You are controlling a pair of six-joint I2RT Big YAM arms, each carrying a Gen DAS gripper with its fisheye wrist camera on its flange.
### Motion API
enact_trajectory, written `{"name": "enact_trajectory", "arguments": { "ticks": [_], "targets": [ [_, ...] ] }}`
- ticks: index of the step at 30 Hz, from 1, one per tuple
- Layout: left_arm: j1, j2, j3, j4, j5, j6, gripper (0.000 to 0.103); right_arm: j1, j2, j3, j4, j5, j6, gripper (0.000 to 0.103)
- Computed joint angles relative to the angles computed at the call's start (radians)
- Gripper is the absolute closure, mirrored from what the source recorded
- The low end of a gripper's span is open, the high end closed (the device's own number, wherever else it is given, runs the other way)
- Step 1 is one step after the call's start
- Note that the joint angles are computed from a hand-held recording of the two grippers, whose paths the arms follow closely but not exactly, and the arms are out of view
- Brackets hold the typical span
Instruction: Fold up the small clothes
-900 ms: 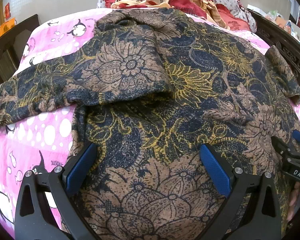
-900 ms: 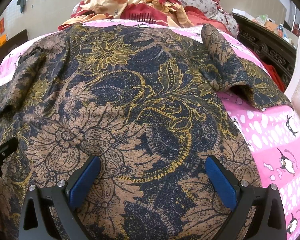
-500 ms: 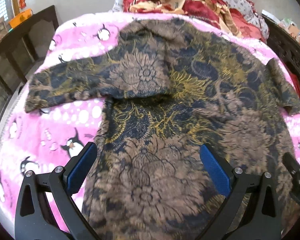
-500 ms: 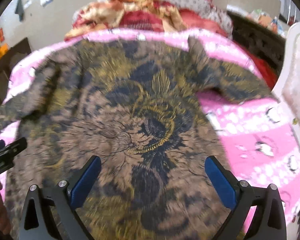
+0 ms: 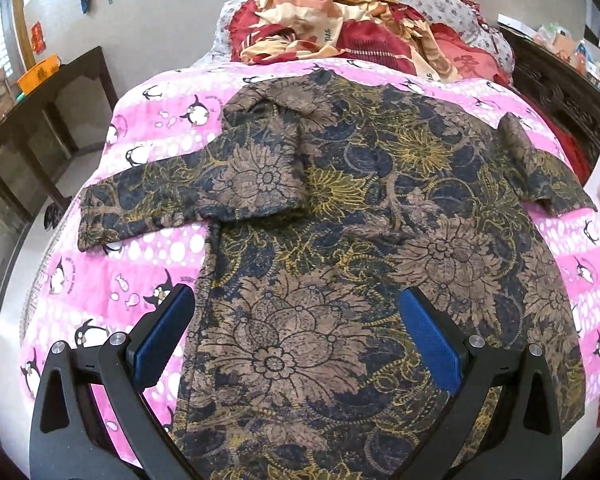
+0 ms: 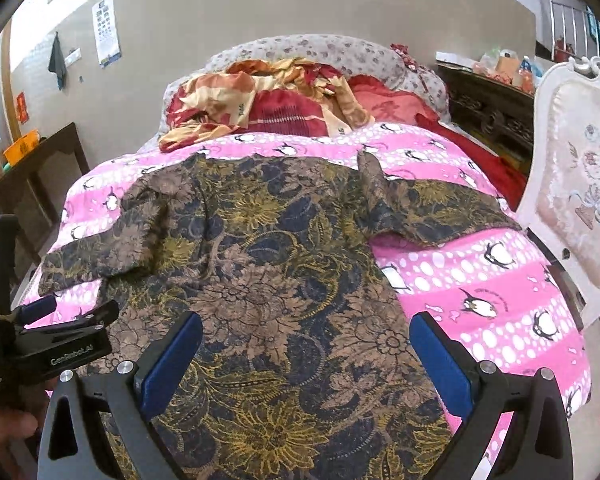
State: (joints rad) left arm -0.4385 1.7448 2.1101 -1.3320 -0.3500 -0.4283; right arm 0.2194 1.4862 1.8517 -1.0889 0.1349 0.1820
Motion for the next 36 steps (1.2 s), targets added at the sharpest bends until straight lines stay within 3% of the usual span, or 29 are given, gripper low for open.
{"name": "enact_trajectory", "arguments": {
  "ticks": [4, 12, 26, 36],
  "targets": [
    [0.004, -0.010, -0.022, 0.016, -0.012, -0.001, 0.000, -0.009, 0.001, -0.018, 0.029, 0.000, 0.018, 0.001],
    [0.034, -0.024, -0.056, 0.055, -0.030, 0.011, 0.000, -0.004, 0.095, 0.088, -0.046, -0.003, 0.024, 0.001],
    [0.043, 0.063, 0.009, -0.030, 0.011, -0.009, 0.000, 0.003, 0.186, 0.158, -0.073, -0.018, 0.022, 0.001],
    [0.044, 0.061, -0.012, -0.020, 0.017, -0.003, 0.000, 0.016, 0.180, 0.133, -0.051, 0.009, 0.006, 0.001]
  ]
}}
